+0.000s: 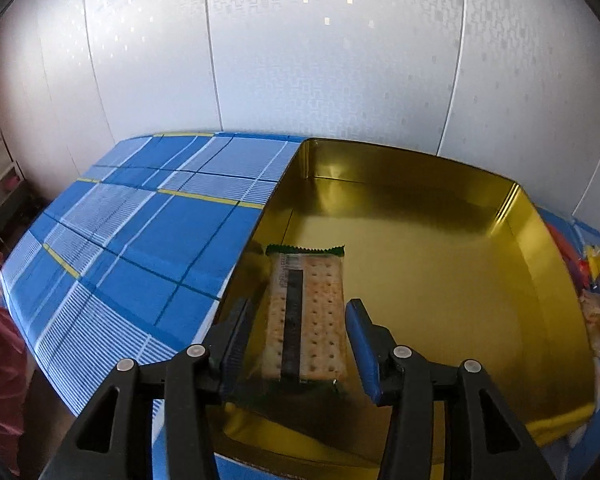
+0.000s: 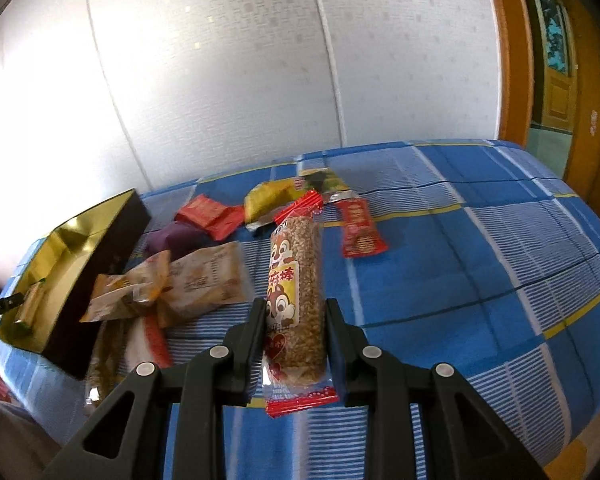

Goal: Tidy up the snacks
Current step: 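Carry the cracker pack into the gold tray and open the left tool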

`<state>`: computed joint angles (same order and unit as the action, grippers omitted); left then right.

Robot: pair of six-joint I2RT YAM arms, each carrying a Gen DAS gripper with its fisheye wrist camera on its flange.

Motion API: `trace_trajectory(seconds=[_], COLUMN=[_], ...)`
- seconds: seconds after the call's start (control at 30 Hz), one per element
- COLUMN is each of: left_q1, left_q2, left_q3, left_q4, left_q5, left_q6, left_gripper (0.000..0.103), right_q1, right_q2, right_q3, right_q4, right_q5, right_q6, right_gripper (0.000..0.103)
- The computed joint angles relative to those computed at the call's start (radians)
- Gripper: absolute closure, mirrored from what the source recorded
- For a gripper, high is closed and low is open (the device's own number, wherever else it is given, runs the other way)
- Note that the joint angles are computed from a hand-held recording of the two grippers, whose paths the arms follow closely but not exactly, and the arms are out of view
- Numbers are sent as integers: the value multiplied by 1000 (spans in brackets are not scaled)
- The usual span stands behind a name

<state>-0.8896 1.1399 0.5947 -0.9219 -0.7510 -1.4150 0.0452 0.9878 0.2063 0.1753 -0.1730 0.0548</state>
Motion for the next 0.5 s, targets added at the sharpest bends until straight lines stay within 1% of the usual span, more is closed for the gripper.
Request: trace_trajectory(seconds=[0.07,0.13,0.2,0.23,0.33,0.4,0.5], left_q1=[-36,-88,-126,-153,-212,-250,-291], left_q2=[-22,-53,-79,-75,-11,59,143], left_q3=[-7,-19,-33,-36,-21,17,71], left_q4=[-8,14,57,77,117,108,75], left_q5=[-18,-35,-35,-32,-22,-31,-57], left_q6=[-45,-80,-97,-116,-142,-152,-166], left_gripper=[54,54,46,44,44,44,41], right_q1=[57,114,205,240,345,425,543], right_q2=[-28,-48,-51,-49,-22,-4,25], right_q3=[1,5,18,22,37,53,88], right_q4=[-23,-43,-65,-69,-63,-54,-48], right_q5=[19,30,66,74,97,110,160], right_q6=[19,33,56,70,127,177,214], right_gripper=[75,75,75,75,75,75,75])
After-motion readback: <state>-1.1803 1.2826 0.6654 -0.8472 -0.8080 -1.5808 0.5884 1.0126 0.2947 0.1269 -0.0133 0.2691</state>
